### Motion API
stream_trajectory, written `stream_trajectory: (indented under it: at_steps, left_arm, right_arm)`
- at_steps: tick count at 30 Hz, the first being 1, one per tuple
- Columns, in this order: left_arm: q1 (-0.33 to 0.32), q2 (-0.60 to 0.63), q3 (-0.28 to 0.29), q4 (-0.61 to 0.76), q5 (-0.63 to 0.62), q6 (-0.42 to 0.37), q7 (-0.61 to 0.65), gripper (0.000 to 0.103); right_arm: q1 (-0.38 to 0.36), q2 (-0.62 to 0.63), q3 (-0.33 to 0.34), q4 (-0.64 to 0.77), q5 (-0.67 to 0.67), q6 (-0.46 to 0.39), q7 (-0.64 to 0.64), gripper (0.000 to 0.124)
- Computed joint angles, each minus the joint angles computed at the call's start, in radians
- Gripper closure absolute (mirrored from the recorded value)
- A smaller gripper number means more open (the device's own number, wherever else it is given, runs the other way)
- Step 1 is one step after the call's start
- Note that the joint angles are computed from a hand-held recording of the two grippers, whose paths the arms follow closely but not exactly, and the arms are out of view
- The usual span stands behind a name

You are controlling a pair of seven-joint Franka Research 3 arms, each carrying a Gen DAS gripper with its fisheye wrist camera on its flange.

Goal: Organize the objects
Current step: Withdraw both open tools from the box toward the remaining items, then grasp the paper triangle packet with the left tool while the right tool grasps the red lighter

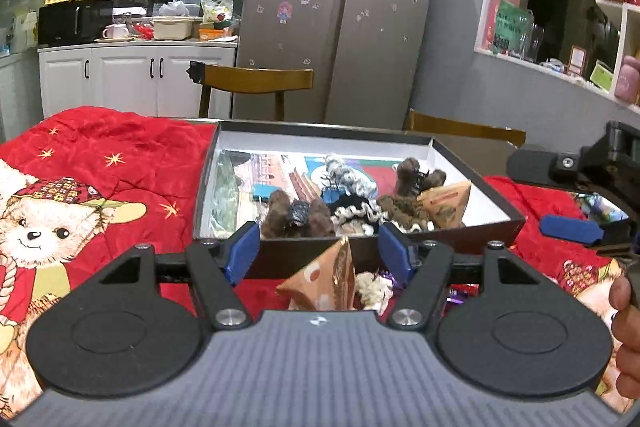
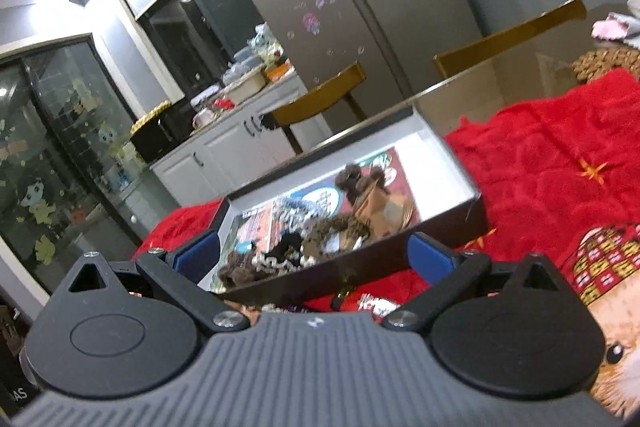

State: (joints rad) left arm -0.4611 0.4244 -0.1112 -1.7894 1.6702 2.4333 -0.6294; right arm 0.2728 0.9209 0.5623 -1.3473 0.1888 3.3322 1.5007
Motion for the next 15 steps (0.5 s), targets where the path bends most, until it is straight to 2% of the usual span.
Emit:
stream_trajectory:
  at_steps: [10,13,15]
  left_arm:
    - [-0.012,0.055,0.010,0.046,-0.066,0.002,0.099,0.034]
    - [-0.016,0.069,0.019,0.059,-0.093,0.006,0.121,0.041]
    - [-0.018,0.083,0.024,0.073,-0.121,0.003,0.151,0.047]
  right_arm:
    - [0.130,-0.019,-0.187,0.061,0.109,-0.145,0.018,0.021]
    - [0.215,-0.028,-0.319,0.095,0.144,-0.229,0.075,0.022]
    - [0.217,-0.024,-0.328,0.112,0.157,-0.276,0.084,0.023]
